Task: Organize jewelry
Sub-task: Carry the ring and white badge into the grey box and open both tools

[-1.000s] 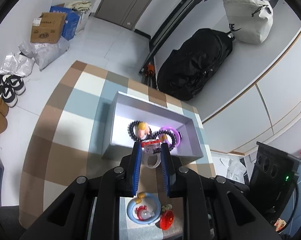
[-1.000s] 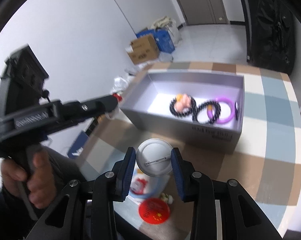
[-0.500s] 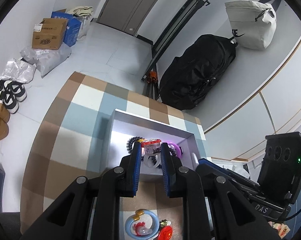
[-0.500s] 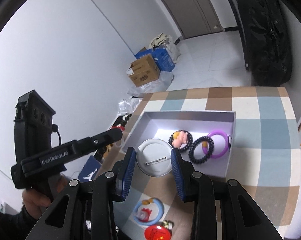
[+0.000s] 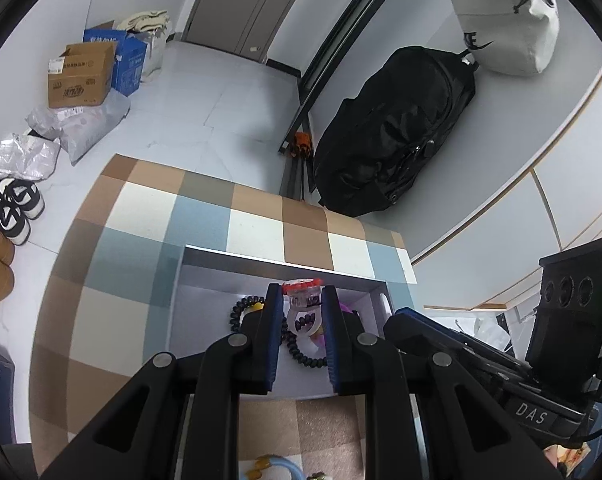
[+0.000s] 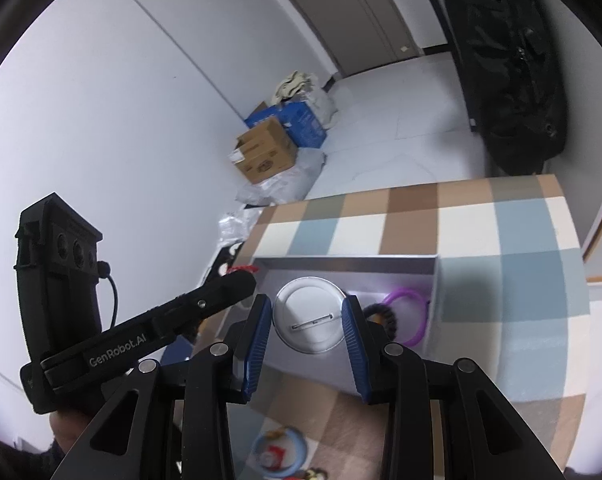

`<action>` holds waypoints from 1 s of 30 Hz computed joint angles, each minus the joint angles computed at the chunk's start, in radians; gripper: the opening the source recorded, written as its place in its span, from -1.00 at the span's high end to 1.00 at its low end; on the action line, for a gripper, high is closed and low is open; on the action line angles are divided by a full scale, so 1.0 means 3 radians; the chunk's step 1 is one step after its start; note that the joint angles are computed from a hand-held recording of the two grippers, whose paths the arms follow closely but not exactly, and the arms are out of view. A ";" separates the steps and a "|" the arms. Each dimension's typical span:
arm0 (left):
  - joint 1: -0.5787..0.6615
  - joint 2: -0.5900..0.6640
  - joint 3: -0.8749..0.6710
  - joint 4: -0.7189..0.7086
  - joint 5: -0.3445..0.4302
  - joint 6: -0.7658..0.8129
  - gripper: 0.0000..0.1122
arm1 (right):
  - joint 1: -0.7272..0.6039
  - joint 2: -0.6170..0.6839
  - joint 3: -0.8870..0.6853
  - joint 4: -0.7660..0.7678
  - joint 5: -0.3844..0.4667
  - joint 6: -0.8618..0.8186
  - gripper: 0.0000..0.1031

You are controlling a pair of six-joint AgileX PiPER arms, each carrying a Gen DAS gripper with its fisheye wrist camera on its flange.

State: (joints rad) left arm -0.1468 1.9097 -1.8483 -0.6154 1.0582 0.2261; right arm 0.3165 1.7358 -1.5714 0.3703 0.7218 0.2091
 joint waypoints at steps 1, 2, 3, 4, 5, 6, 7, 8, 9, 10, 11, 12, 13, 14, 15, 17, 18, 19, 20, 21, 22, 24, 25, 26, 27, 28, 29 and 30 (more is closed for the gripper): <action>-0.0008 0.0035 -0.0048 0.0008 0.0024 -0.0032 0.75 | -0.0019 0.0020 -0.0019 -0.0025 0.0017 0.0029 0.32; -0.0012 0.0059 -0.0079 0.0019 0.0042 -0.0049 0.75 | -0.0037 0.0033 -0.0027 -0.0024 0.0028 0.0044 0.32; -0.0015 0.0082 -0.0106 0.0029 0.0062 -0.0064 0.75 | -0.0069 0.0052 -0.0033 0.0021 0.0041 0.0027 0.32; -0.0018 0.0100 -0.0126 0.0035 0.0077 -0.0073 0.75 | -0.0081 0.0064 -0.0044 0.0002 0.0054 0.0045 0.32; -0.0021 0.0116 -0.0144 0.0046 0.0092 -0.0083 0.75 | -0.0078 0.0071 -0.0054 -0.0043 0.0062 0.0079 0.32; -0.0026 0.0136 -0.0164 0.0065 0.0110 -0.0096 0.75 | -0.0075 0.0089 -0.0078 -0.0095 0.0076 0.0115 0.32; -0.0036 0.0140 -0.0163 0.0077 0.0114 -0.0104 0.75 | -0.0080 0.0099 -0.0090 -0.0106 0.0089 0.0118 0.32; -0.0044 0.0160 -0.0189 0.0094 0.0132 -0.0123 0.75 | -0.0083 0.0102 -0.0089 -0.0100 0.0088 0.0116 0.32; -0.0046 0.0172 -0.0201 0.0101 0.0146 -0.0140 0.75 | -0.0090 0.0106 -0.0087 -0.0093 0.0087 0.0112 0.32; -0.0058 0.0190 -0.0222 0.0102 0.0160 -0.0154 0.75 | -0.0106 0.0119 -0.0094 -0.0071 0.0095 0.0089 0.32; -0.0066 0.0207 -0.0252 0.0109 0.0180 -0.0166 0.75 | -0.0117 0.0137 -0.0104 -0.0052 0.0103 0.0079 0.32; -0.0076 0.0205 -0.0254 0.0128 0.0175 -0.0175 0.75 | -0.0130 0.0143 -0.0100 -0.0024 0.0107 0.0067 0.32; -0.0086 0.0216 -0.0268 0.0139 0.0175 -0.0180 0.75 | -0.0135 0.0146 -0.0095 -0.0010 0.0104 0.0061 0.32; -0.0095 0.0231 -0.0293 0.0152 0.0195 -0.0185 0.75 | -0.0138 0.0148 -0.0093 -0.0010 0.0108 0.0066 0.32; -0.0101 0.0238 -0.0301 0.0167 0.0194 -0.0201 0.75 | -0.0137 0.0141 -0.0086 -0.0021 0.0115 0.0085 0.32; -0.0103 0.0250 -0.0303 0.0177 0.0194 -0.0219 0.75 | -0.0160 0.0143 -0.0071 0.0025 0.0118 0.0075 0.32; -0.0102 0.0257 -0.0304 0.0185 0.0190 -0.0238 0.75 | -0.0163 0.0149 -0.0073 0.0030 0.0118 0.0081 0.31; -0.0106 0.0288 -0.0340 0.0193 0.0200 -0.0271 0.75 | -0.0171 0.0153 -0.0071 0.0041 0.0124 0.0087 0.31; -0.0095 0.0322 -0.0379 0.0175 0.0229 -0.0284 0.75 | -0.0184 0.0159 -0.0066 0.0082 0.0128 0.0068 0.31; -0.0069 0.0346 -0.0397 0.0107 0.0264 -0.0278 0.75 | -0.0189 0.0164 -0.0066 0.0108 0.0132 0.0060 0.30; -0.0058 0.0361 -0.0406 0.0058 0.0278 -0.0284 0.74 | -0.0202 0.0167 -0.0058 0.0155 0.0136 0.0044 0.28; -0.0027 0.0388 -0.0430 -0.0040 0.0326 -0.0271 0.72 | -0.0213 0.0160 -0.0033 0.0206 0.0111 0.0027 0.28; -0.0023 0.0396 -0.0443 -0.0058 0.0337 -0.0288 0.67 | -0.0219 0.0151 -0.0019 0.0229 0.0092 0.0019 0.28; -0.0021 0.0408 -0.0469 -0.0054 0.0354 -0.0315 0.55 | -0.0225 0.0155 -0.0022 0.0254 0.0085 -0.0002 0.28; -0.0015 0.0405 -0.0467 -0.0069 0.0349 -0.0310 0.49 | -0.0224 0.0146 -0.0020 0.0254 0.0074 -0.0007 0.26; 0.0004 0.0378 -0.0427 -0.0111 0.0311 -0.0287 0.31 | -0.0222 0.0140 -0.0016 0.0245 0.0054 0.0002 0.19; 0.0017 0.0354 -0.0397 -0.0138 0.0281 -0.0279 0.07 | -0.0218 0.0111 0.0014 0.0229 0.0010 0.0018 0.15; 0.0026 0.0334 -0.0366 -0.0164 0.0256 -0.0260 -0.03 | -0.0216 0.0094 0.0032 0.0209 -0.0019 0.0034 0.07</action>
State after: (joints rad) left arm -0.1390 2.0099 -1.9582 -0.6647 1.1352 0.1480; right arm 0.2517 1.7641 -1.5618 0.4330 0.7161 0.2193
